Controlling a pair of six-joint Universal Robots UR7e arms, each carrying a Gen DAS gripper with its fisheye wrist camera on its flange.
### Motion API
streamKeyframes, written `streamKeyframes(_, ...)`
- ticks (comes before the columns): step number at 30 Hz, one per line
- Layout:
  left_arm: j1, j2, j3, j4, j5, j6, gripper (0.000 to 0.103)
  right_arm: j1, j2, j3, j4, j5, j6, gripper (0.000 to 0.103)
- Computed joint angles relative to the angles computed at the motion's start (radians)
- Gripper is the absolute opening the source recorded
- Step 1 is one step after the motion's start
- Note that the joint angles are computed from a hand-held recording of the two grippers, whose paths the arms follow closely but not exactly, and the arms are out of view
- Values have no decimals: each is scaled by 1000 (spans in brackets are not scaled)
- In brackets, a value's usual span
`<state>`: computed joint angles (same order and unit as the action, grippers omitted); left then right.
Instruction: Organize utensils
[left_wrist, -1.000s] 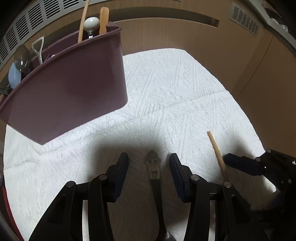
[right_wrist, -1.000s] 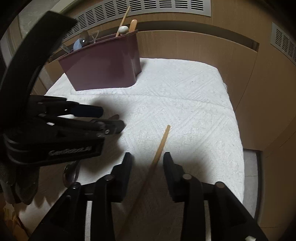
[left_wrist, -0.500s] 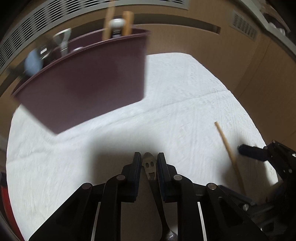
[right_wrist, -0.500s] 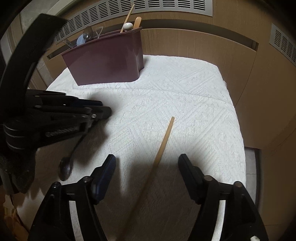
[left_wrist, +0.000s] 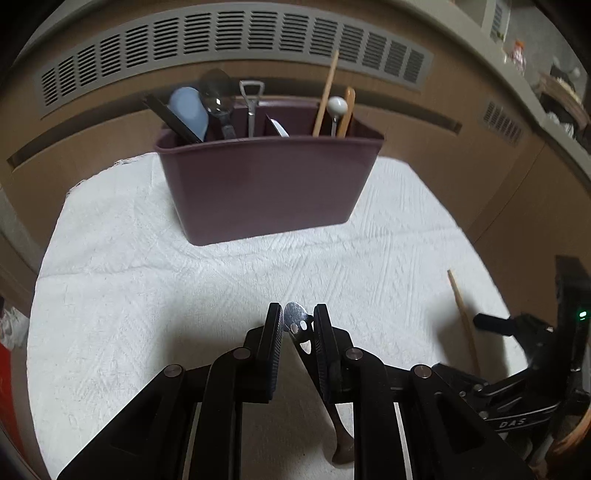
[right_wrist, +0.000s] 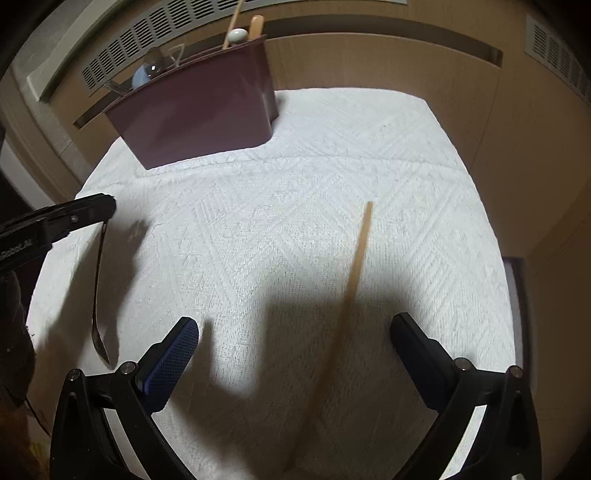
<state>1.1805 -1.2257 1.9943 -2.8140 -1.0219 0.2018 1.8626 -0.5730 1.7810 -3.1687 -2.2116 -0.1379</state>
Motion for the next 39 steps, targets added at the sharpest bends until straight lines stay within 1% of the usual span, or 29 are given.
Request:
streamKeyframes(1,2,-11,7,-4,-12,-6,18,2,-3,-3,24,-3,2,103)
streamKeyframes(2,1,-11,9,-7,-16,-11,18,3,-5,-12,57,-5,-15,103)
streamKeyframes(3,1,-21,17,-5,-26,-12,18,1,-12,-20,94,4,-51,103)
streamKeyframes(4,3,-29,21,-3,-31,-7,18,-2,-17,-19,101,14,-65,101)
streamKeyframes(5,2,-36,29,-7,-32,-5,18,-7,-24,-11,74,23,-72,96)
streamKeyframes(6,1,-34,32,-12,-34,-2,18,-6,-22,-10,48,14,-74,93)
streamKeyframes(7,0,-39,37,-15,-40,2,18,-3,-16,-17,24,-11,-83,86)
streamKeyframes(8,0,-40,41,-22,-43,5,15,1,-10,-25,14,-29,-92,72)
streamKeyframes(9,-1,-44,46,-26,-46,6,13,7,4,-43,0,-60,-107,62)
streamKeyframes(10,-1,-49,49,-31,-53,7,13,11,14,-60,2,-79,-114,43)
streamKeyframes(11,1,-52,51,-35,-57,8,13,12,23,-80,27,-94,-108,37)
streamKeyframes(12,0,-57,55,-41,-57,7,13,13,34,-107,64,-115,-85,36)
streamKeyframes(13,-1,-61,60,-47,-54,7,13,13,44,-125,72,-128,-65,36)
streamKeyframes(15,0,-67,65,-53,-52,11,13,14,58,-143,64,-146,-45,33)
streamKeyframes(16,2,-69,67,-49,-50,15,13,16,65,-149,58,-154,-40,27)
streamKeyframes(17,6,-68,63,-34,-48,15,13,17,69,-153,55,-154,-33,17)
streamKeyframes(18,10,-65,56,-3,-48,6,14,16,67,-151,58,-144,-29,11)
streamKeyframes(19,14,-61,47,34,-46,-9,15,16,63,-148,69,-132,-28,9)
streamKeyframes(22,16,-37,27,114,-32,-45,17,19,50,-131,70,-106,-49,7)
streamKeyframes(24,16,-13,10,139,-24,-78,25,17,39,-110,40,-93,-67,7)
streamKeyframes(26,16,13,-11,155,-8,-115,30,16,37,-95,-7,-97,-96,7)
streamKeyframes(29,4,64,-54,197,61,-183,31,10,27,-70,-50,-84,-129,7)
streamKeyframes(33,-18,143,-106,251,201,-239,31,-6,8,-36,-65,-40,-142,7)
streamKeyframes(35,-22,165,-118,241,226,-245,31,-13,7,-31,-68,-29,-138,7)
streamKeyframes(36,-22,171,-125,243,226,-248,31,-16,6,-28,-74,-23,-142,7)
streamKeyframes(38,-20,184,-125,195,217,-243,31,-17,5,-24,-83,-14,-150,7)
streamKeyframes(39,-26,192,-110,149,233,-223,31,-19,3,-23,-84,-7,-151,7)
